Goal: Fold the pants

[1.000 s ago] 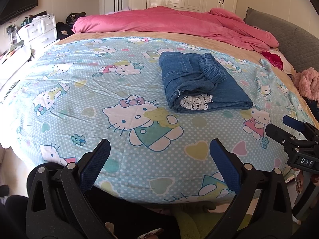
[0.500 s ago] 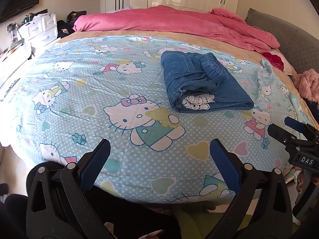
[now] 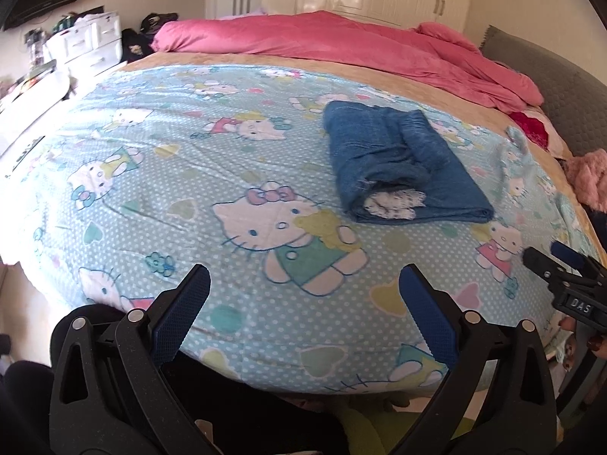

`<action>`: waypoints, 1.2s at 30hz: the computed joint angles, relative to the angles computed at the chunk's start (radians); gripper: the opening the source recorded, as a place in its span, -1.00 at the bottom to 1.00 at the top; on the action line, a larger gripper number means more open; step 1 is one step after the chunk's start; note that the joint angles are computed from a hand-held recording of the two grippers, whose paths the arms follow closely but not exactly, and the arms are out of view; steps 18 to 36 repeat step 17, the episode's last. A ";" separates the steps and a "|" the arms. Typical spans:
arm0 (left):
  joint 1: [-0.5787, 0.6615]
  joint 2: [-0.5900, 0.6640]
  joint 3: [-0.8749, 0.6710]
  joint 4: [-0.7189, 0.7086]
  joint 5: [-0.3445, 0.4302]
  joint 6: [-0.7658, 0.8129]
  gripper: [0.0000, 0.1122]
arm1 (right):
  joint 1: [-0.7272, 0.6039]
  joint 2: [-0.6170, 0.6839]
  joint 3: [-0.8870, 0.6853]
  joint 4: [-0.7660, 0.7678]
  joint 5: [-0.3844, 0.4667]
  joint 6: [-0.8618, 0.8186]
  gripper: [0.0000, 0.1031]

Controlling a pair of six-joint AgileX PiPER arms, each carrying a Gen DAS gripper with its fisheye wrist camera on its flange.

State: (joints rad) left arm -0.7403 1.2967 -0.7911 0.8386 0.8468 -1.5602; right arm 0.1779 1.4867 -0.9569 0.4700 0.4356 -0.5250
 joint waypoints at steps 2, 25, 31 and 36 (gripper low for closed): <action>0.031 -0.010 0.003 -0.010 0.008 0.008 0.67 | -0.026 0.014 -0.016 -0.007 -0.007 0.001 0.91; 0.843 0.261 -0.333 -0.319 -0.160 0.729 0.67 | -0.370 0.539 -0.735 -0.408 0.166 0.435 0.91; 0.843 0.261 -0.333 -0.319 -0.160 0.729 0.67 | -0.370 0.539 -0.735 -0.408 0.166 0.435 0.91; 0.843 0.261 -0.333 -0.319 -0.160 0.729 0.67 | -0.370 0.539 -0.735 -0.408 0.166 0.435 0.91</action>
